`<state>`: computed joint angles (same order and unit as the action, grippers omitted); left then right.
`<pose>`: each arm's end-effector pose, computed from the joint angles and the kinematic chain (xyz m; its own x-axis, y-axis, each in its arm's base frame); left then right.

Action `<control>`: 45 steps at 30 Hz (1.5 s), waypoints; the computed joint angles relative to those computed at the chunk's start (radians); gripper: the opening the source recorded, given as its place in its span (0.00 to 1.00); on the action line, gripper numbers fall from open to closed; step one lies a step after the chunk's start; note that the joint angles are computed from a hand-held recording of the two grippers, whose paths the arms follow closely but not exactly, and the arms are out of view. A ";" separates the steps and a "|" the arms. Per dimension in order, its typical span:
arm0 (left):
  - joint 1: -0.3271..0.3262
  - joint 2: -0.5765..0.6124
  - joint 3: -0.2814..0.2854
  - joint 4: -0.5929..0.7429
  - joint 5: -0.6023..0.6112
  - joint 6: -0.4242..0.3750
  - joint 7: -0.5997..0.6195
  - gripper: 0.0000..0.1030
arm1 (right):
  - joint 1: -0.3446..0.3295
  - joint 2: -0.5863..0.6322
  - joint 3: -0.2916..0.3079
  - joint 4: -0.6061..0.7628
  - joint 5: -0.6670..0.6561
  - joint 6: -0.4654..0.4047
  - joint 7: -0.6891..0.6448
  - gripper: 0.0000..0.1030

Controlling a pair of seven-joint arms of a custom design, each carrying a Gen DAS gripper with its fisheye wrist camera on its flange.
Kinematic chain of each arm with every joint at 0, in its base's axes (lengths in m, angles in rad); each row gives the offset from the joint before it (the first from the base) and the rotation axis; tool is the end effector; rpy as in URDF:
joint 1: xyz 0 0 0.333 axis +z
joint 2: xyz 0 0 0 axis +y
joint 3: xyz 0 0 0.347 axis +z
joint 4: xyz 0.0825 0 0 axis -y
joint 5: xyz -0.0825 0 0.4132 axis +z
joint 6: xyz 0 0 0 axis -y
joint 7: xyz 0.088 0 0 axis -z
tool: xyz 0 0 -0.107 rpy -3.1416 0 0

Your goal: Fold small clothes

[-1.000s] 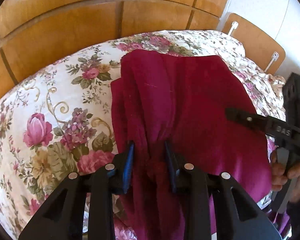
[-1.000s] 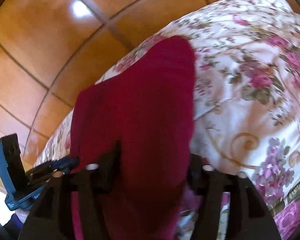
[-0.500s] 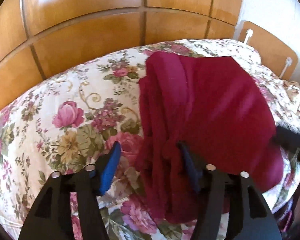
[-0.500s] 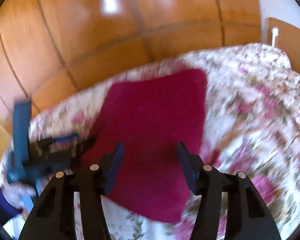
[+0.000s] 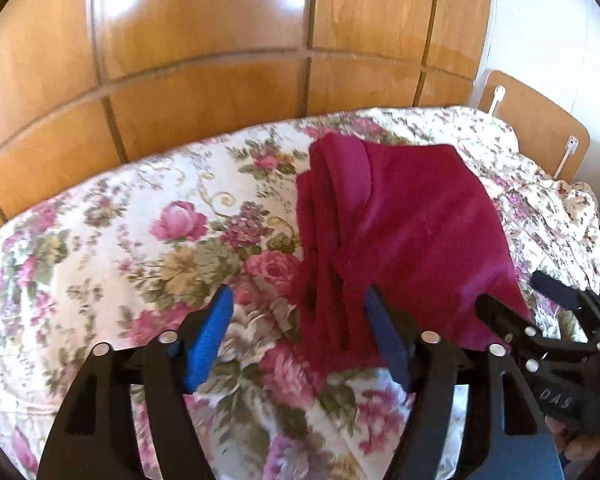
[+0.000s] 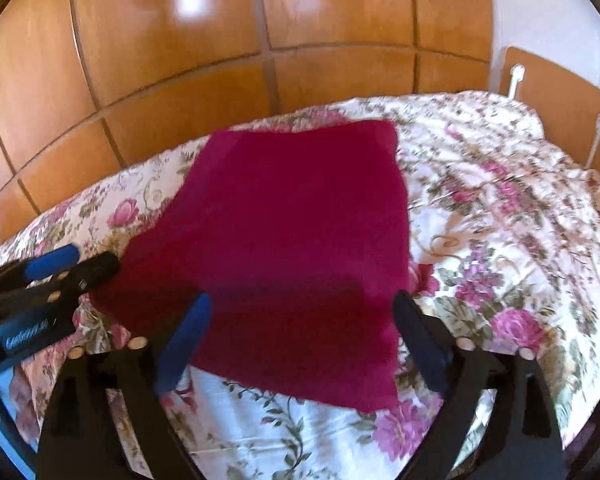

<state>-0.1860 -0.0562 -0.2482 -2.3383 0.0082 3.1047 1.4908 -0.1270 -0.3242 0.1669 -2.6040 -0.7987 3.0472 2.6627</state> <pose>0.5145 -0.2412 0.4675 -0.3750 -0.9262 0.0385 -0.6428 0.2298 -0.7308 0.4557 0.0758 0.4431 -0.2203 -0.9691 -0.1110 -0.6659 0.2326 -0.7089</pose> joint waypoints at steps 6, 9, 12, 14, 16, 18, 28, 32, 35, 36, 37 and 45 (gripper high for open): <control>0.180 -0.116 -0.140 -0.121 0.148 0.089 -0.169 0.81 | -0.040 -0.093 0.093 -0.023 -0.053 -0.101 0.174 0.97; 0.223 -0.173 -0.181 -0.178 0.107 0.123 -0.176 0.86 | -0.001 -0.120 0.087 -0.036 -0.054 -0.148 0.230 0.98; 0.193 -0.207 -0.157 -0.216 0.051 0.129 -0.153 0.87 | 0.026 -0.142 0.091 -0.042 -0.073 -0.185 0.271 0.98; 0.183 -0.226 -0.151 -0.234 0.015 0.120 -0.142 0.87 | 0.043 -0.156 0.098 -0.045 -0.097 -0.205 0.295 0.98; 0.178 -0.241 -0.149 -0.249 -0.018 0.121 -0.129 0.87 | 0.055 -0.165 0.111 -0.045 -0.128 -0.229 0.322 0.98; 0.143 -0.253 -0.118 -0.265 -0.055 0.128 -0.106 0.87 | 0.069 -0.175 0.121 -0.045 -0.153 -0.263 0.359 0.98; 0.103 -0.300 -0.083 -0.307 -0.168 0.155 -0.019 0.92 | 0.166 -0.167 0.077 -0.030 -0.197 -0.341 0.420 0.98; 0.073 -0.303 -0.053 -0.314 -0.199 0.157 0.004 0.92 | 0.175 -0.176 0.074 -0.025 -0.218 -0.366 0.454 0.98; 0.080 -0.306 -0.061 -0.317 -0.212 0.165 0.017 0.92 | 0.183 -0.183 0.066 -0.025 -0.227 -0.380 0.465 0.98; 0.079 -0.306 -0.062 -0.318 -0.216 0.167 0.021 0.92 | 0.187 -0.183 0.064 -0.025 -0.228 -0.381 0.465 0.98; 0.087 -0.307 -0.071 -0.318 -0.220 0.169 0.023 0.93 | 0.191 -0.181 0.060 -0.025 -0.227 -0.381 0.463 0.98; 0.124 -0.311 -0.112 -0.315 -0.233 0.164 0.032 0.96 | 0.202 -0.173 0.047 -0.028 -0.225 -0.365 0.453 0.98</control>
<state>-0.0624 -0.3671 -0.3597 -2.6529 -0.2250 3.2689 1.5230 0.0751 -0.4976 0.2141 -2.6320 -1.0236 2.6819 3.1155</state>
